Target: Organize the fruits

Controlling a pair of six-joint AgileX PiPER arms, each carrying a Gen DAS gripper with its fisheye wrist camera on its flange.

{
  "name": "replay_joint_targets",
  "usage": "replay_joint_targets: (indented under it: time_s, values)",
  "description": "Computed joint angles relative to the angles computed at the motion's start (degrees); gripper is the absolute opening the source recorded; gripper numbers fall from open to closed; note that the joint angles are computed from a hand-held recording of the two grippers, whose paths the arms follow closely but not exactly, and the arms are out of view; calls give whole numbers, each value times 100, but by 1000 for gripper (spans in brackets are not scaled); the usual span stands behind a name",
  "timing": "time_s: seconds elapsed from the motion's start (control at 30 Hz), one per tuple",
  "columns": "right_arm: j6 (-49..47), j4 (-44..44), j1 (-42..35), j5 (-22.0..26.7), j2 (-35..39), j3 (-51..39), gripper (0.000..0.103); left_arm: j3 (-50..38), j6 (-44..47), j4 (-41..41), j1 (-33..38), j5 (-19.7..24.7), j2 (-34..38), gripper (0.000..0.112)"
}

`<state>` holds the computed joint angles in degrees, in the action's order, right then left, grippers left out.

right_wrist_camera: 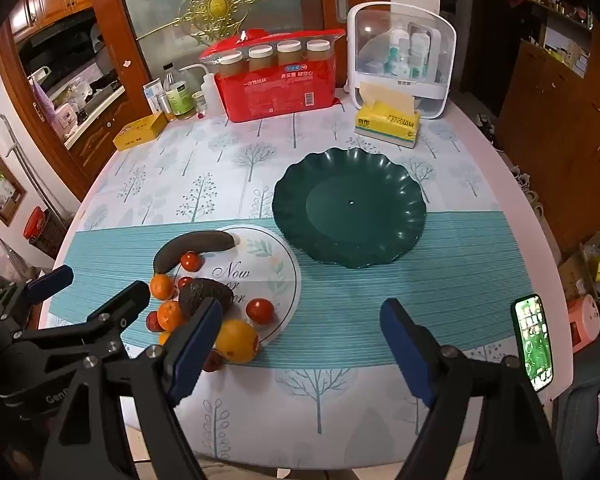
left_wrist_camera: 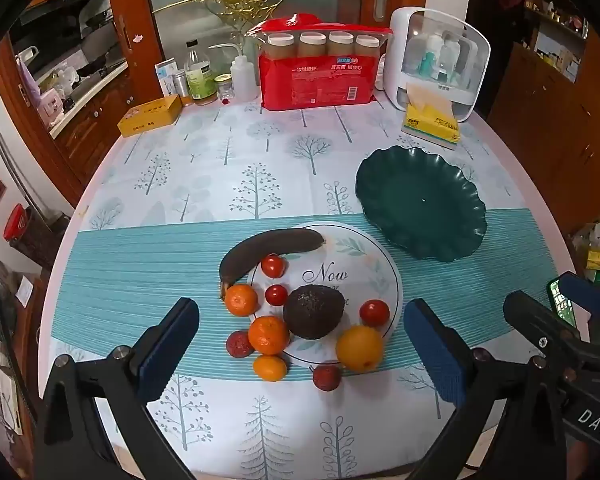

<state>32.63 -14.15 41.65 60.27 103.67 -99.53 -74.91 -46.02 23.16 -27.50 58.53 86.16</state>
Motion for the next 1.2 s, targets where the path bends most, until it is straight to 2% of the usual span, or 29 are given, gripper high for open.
replay_joint_targets:
  time_s: [0.07,0.2,0.3,1.2]
  values:
    - [-150,258,-96,68,26,-59,82,29,8,-83,23,-62,-31,102]
    - [-126,131,-106,-76,-30,84,82,153,69,-244,110,-192,-142,101]
    - [-140,154,-79,55,5,-66,82,-33,118,-77,57,86,-28,101]
    - [-260,287,-145,-35,0,14,82,22,-176,-104,-133,22,85,101]
